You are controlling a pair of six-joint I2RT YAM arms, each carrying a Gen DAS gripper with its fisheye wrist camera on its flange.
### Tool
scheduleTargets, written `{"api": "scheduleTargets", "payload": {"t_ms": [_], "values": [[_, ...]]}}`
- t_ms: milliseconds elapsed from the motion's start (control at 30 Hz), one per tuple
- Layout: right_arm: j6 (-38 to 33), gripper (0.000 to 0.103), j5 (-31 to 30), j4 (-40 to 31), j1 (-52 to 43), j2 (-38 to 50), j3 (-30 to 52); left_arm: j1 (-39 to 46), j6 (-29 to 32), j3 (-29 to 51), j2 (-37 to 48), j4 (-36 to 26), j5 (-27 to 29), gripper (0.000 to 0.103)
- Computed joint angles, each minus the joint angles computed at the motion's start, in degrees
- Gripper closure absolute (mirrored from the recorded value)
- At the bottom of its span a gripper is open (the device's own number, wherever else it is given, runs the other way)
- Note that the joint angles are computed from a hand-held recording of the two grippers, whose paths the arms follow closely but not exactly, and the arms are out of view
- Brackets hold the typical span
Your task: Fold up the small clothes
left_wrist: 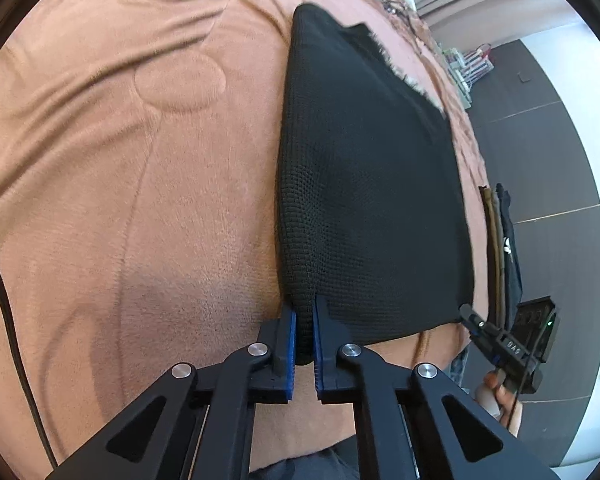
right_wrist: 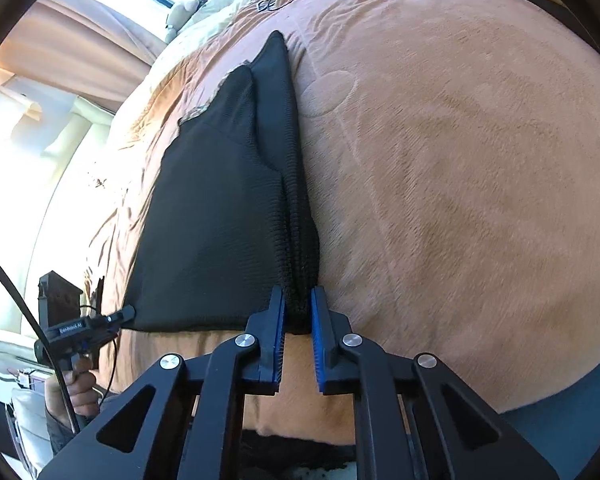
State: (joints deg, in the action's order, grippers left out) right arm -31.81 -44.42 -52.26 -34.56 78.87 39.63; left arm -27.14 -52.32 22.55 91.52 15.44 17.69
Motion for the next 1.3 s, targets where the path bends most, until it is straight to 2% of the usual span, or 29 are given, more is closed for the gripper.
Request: {"api": "scheduleTargets", "payload": {"t_ms": [100,367,567,700,767,867,900,967,1000,1033,1100,1167,1233,1300], "values": [[-2.05,0.094,-0.28,-1.73,-0.05,-2.56,-2.11,2.18,2.4,-0.92,-5.54,-4.02,1.12,0.096],[-11.17,0.094,-0.97,-8.38,-2.45,-5.62,-6.49,2.68,8.47,-1.32,-17.36,-18.83,-1.26,0.097],[-11.95,0.094,-2.16,-8.42,-0.45,-7.96,-10.42,2.57,9.65,-4.72,-28.27,-27.22,-2.91,0.097],[-13.57,0.094,-2.23,-7.44,0.05,-5.26,-11.33,0.16,8.49,-6.89,-33.81,-31.23,-4.72,0.097],[-11.56,0.094,-1.91,-6.02,1.94,-4.55,-10.53,0.84,8.63,-8.73,-37.42,-33.45,-3.88,0.097],[-9.09,0.091,-1.47,-5.31,3.68,-2.73,-7.84,1.35,8.36,-9.85,-38.57,-34.16,-2.99,0.096],[-7.27,0.085,-1.5,-4.31,4.5,-3.14,-7.58,1.51,8.03,-9.83,-37.92,-33.72,-2.59,0.096],[-4.34,0.061,-1.78,-2.29,4.7,-2.17,-5.5,1.23,8.03,-8.55,-35.8,-34.38,-3.96,0.095],[-3.44,0.04,-2.35,-1.51,4.44,-1.54,-4.66,0.35,7.68,-7.46,-35.06,-35.27,-6.05,0.095],[-2.62,0.034,-3.16,-0.87,4.23,-0.9,-3.76,0.26,7.96,-6.44,-34.27,-35.58,-7.18,0.094],[-0.87,0.034,-4.73,0.46,4.8,1.73,-1.11,1.02,9.19,-5.03,-32.73,-35.39,-7.89,0.089],[1.81,0.034,-5.5,2.91,6.76,4.06,0.95,2.7,10.9,-4.32,-31.48,-34.94,-8.39,0.069],[5.15,0.034,-6.24,6.04,9.02,6.14,3.01,5.27,12.02,-4.22,-29.86,-32.27,-7.65,0.063],[7.93,0.034,-6.8,9.05,10.81,7.56,4.29,8.2,13.16,-4.59,-28.11,-29.47,-5.46,0.062]]}}
